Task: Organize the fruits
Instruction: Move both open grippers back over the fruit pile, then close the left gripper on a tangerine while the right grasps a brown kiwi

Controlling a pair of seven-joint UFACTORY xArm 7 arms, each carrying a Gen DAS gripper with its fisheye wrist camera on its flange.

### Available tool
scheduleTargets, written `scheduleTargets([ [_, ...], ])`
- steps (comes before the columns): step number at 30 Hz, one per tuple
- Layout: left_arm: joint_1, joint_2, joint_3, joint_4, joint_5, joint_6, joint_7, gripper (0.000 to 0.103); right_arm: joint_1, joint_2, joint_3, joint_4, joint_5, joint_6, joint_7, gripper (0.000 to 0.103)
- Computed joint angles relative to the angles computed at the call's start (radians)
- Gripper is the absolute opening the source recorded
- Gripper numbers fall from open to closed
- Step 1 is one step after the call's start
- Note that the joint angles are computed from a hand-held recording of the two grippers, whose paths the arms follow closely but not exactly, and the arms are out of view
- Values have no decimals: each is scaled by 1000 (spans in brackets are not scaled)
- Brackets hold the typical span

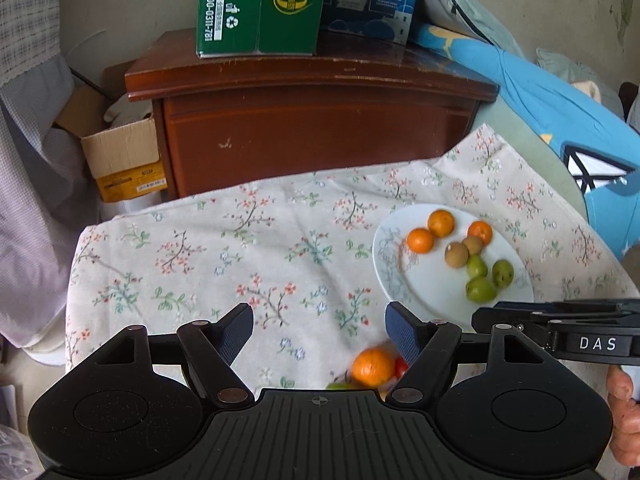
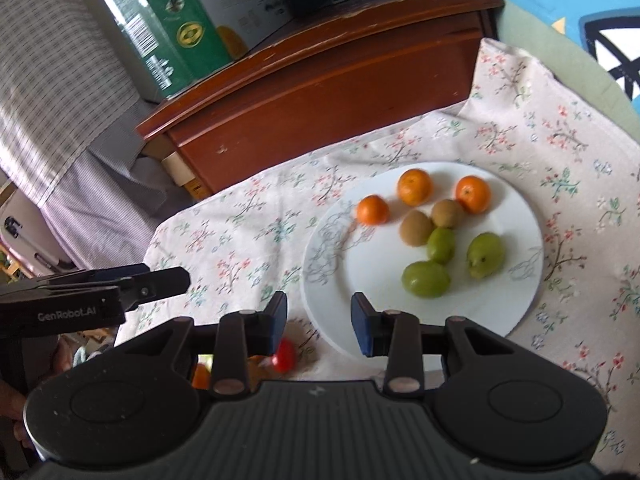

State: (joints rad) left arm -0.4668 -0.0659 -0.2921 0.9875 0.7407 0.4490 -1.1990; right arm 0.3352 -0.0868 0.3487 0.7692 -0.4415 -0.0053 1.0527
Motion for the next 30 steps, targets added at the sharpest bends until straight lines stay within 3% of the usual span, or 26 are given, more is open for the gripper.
scheduleTargets([
  [13,25,-102,-32,-158,-104,-53,128,73,140,25,-46,-24,222,-24,-203,37],
  [18,28,-105,-50,-184,-117,-63,204,73,259,58,-97,-16,508,-41,-460,37],
  [21,26,-104,-56,-197,-117,-75,241,73,278,79,-85,-3,634,-42,-580,37],
  [24,29,-99,-61,-208,-116,-96,256,73,268,95,-67,5,644,-48,-592,37],
  [30,40,-79,-69,-204,-51,-113,227,70,262,120,-83,18,512,-55,-479,37],
])
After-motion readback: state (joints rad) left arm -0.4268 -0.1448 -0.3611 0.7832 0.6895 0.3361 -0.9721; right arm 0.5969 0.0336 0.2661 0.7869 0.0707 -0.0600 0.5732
